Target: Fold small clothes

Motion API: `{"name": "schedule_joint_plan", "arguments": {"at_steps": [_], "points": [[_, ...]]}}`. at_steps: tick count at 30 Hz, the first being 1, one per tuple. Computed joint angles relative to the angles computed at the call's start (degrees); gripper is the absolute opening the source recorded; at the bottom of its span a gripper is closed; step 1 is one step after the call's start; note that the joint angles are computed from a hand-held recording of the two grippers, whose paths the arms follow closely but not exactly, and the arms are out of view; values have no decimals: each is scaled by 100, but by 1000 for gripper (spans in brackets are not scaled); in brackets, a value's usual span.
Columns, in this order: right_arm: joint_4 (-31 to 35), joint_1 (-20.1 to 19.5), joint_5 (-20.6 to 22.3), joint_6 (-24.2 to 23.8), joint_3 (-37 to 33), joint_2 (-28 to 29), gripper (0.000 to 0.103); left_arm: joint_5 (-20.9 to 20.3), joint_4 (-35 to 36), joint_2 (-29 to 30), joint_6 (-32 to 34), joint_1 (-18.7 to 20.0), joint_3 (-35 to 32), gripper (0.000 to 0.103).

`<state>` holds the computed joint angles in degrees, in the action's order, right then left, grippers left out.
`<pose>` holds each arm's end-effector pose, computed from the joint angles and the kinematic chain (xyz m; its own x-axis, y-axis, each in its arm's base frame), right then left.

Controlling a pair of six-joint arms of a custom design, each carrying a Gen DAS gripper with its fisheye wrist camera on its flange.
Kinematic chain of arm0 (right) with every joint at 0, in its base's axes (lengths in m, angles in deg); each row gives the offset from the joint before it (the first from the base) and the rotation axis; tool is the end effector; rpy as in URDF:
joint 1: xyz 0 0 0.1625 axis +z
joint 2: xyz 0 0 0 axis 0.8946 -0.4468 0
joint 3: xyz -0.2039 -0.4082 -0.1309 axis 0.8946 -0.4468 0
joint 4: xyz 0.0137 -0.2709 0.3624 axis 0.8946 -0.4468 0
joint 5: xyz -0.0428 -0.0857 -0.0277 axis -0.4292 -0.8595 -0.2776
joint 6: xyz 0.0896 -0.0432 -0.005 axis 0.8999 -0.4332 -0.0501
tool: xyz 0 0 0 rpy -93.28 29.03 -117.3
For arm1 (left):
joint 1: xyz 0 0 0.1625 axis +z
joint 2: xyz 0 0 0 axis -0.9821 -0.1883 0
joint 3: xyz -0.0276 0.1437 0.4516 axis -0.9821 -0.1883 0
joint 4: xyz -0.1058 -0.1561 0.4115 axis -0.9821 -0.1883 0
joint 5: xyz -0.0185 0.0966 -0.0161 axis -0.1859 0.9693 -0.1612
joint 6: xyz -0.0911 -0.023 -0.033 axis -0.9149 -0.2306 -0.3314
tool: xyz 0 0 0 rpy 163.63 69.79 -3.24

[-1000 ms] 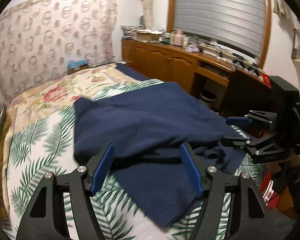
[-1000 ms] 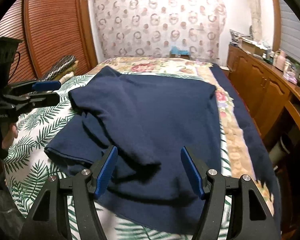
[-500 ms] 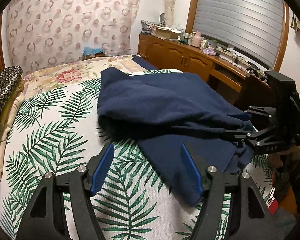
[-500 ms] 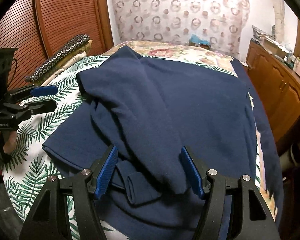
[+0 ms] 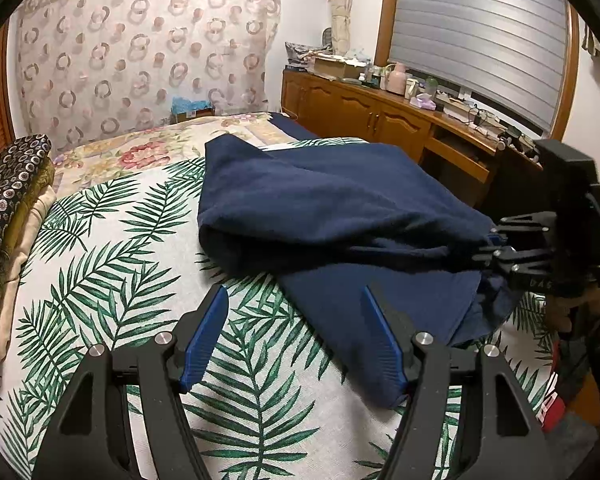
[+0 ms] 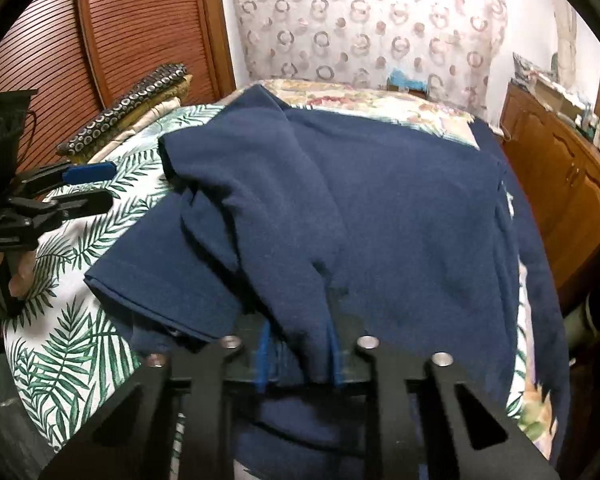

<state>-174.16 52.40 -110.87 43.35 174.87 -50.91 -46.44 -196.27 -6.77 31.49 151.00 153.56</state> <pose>0.3854 -0.5818 0.0162 -0.5662 -0.5759 0.5898 -0.8122 0.5116 -0.2802 -0.0105 -0.5900 0.3517 -0.7321 0.3677 -0.5735 0.6507 0.6267 -0.4288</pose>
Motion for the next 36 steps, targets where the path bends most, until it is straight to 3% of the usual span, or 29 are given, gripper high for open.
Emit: {"name": "schedule_joint_plan", "arguments": {"at_steps": [7, 12, 17, 23, 30, 33, 35, 36], "points": [[-902, 213, 430, -149, 316, -184, 15, 45, -166, -27, -21, -23, 50, 69], [-1301, 346, 424, -148, 596, -393, 15, 45, -235, -54, 12, -42, 76, 69], [-1633, 324, -105, 18, 966, -555, 16, 24, -297, -74, 56, -66, 101, 69], [-1320, 154, -767, 415, 1131, -492, 18, 1, -379, -76, 99, -92, 134, 69], [-1468, 291, -903, 342, 1159, -498, 33, 49, -444, -57, 113, -99, 149, 69], [-1516, 316, -819, 252, 1081, -482, 47, 71, -472, -70, 71, -116, 183, 69], [-1435, 366, -722, 201, 1004, -458, 64, 76, -481, -77, 69, -110, 187, 69], [-1380, 389, -678, 135, 957, -440, 66, 78, -486, -78, 69, -109, 187, 69]]}}
